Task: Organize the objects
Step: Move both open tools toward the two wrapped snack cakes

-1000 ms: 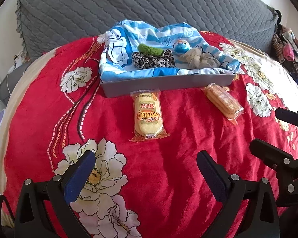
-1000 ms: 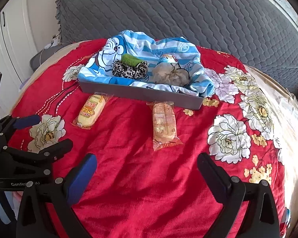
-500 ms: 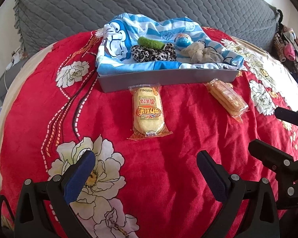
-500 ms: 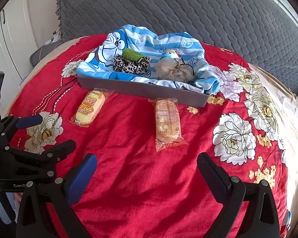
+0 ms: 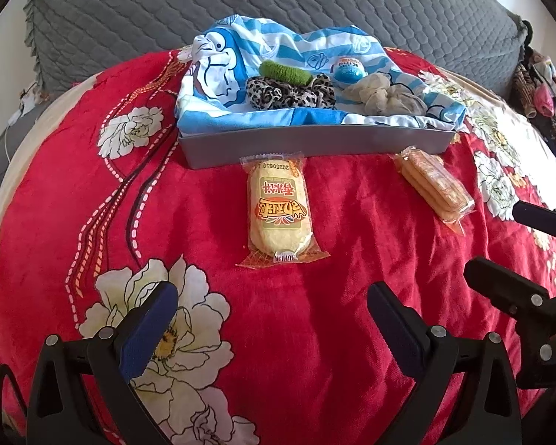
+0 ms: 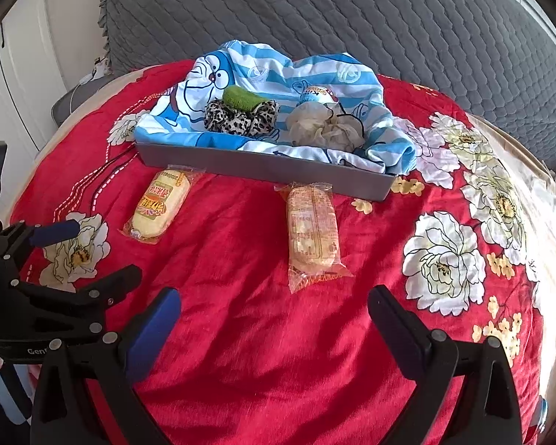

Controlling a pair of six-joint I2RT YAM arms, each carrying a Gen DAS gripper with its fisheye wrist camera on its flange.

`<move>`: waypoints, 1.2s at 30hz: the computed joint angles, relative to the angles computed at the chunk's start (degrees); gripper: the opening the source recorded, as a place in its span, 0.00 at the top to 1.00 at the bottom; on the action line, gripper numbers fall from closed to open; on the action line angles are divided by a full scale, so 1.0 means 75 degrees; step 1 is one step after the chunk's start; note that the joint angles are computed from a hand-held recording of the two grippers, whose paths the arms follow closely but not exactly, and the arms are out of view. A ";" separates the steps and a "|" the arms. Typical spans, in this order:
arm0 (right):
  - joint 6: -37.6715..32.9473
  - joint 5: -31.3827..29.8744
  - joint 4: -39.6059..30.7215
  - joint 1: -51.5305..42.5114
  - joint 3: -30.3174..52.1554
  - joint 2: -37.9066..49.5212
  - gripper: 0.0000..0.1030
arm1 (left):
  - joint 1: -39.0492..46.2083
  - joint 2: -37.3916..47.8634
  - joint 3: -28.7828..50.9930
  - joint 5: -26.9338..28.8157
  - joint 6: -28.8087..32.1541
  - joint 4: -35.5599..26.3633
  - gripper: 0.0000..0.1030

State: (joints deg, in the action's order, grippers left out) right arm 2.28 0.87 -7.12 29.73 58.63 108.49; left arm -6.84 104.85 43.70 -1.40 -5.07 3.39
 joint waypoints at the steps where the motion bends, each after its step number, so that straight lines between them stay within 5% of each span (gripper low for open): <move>1: 0.0008 0.0000 -0.0001 -0.0018 0.0041 0.0042 0.01 | 0.0000 0.0041 0.0030 -0.0014 -0.0005 0.0008 0.01; 36: -0.0088 -0.0057 -0.0189 -0.0409 0.1662 0.1636 0.01 | 0.0405 0.1791 0.1666 0.0481 -0.0331 -0.0028 0.01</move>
